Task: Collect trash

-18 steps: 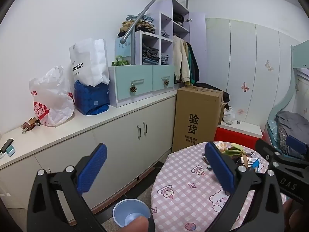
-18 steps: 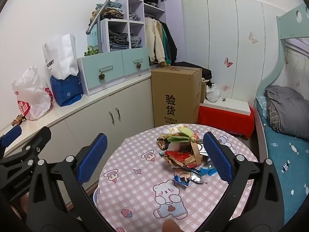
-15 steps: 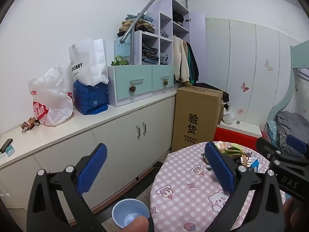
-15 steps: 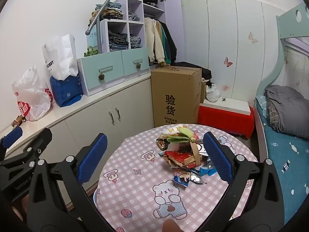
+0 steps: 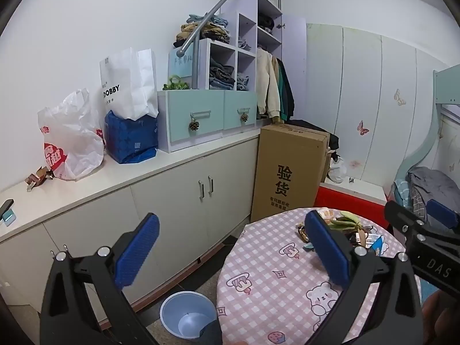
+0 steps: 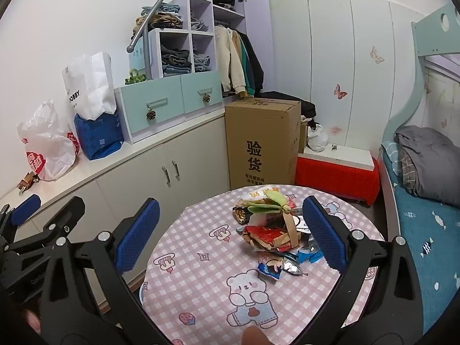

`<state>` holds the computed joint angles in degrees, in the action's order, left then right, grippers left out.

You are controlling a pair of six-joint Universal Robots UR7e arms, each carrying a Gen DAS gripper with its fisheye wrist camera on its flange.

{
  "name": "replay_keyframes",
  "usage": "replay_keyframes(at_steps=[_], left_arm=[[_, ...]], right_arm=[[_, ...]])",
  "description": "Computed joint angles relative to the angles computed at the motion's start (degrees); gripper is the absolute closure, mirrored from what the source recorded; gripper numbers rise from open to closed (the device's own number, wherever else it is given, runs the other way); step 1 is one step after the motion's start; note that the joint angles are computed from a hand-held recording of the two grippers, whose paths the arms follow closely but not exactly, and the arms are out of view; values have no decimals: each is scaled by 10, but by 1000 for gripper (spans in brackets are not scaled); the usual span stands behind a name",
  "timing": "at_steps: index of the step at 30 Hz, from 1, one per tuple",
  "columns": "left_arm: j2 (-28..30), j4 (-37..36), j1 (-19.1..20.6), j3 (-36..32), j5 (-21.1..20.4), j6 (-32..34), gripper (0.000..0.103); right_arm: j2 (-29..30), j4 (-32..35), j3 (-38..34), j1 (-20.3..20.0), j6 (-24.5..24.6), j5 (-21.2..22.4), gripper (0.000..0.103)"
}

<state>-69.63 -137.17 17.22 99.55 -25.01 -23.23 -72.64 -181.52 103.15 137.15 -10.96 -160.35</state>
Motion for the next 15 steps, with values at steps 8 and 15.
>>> replay_keyframes(at_steps=[8, 15], left_arm=[[7, -8, 4, -3, -5, 8, 4], [13, -20, 7, -5, -7, 17, 4]], right_arm=[[-3, 6, -1, -4, 2, 3, 6], [-9, 6, 7, -13, 3, 11, 6]])
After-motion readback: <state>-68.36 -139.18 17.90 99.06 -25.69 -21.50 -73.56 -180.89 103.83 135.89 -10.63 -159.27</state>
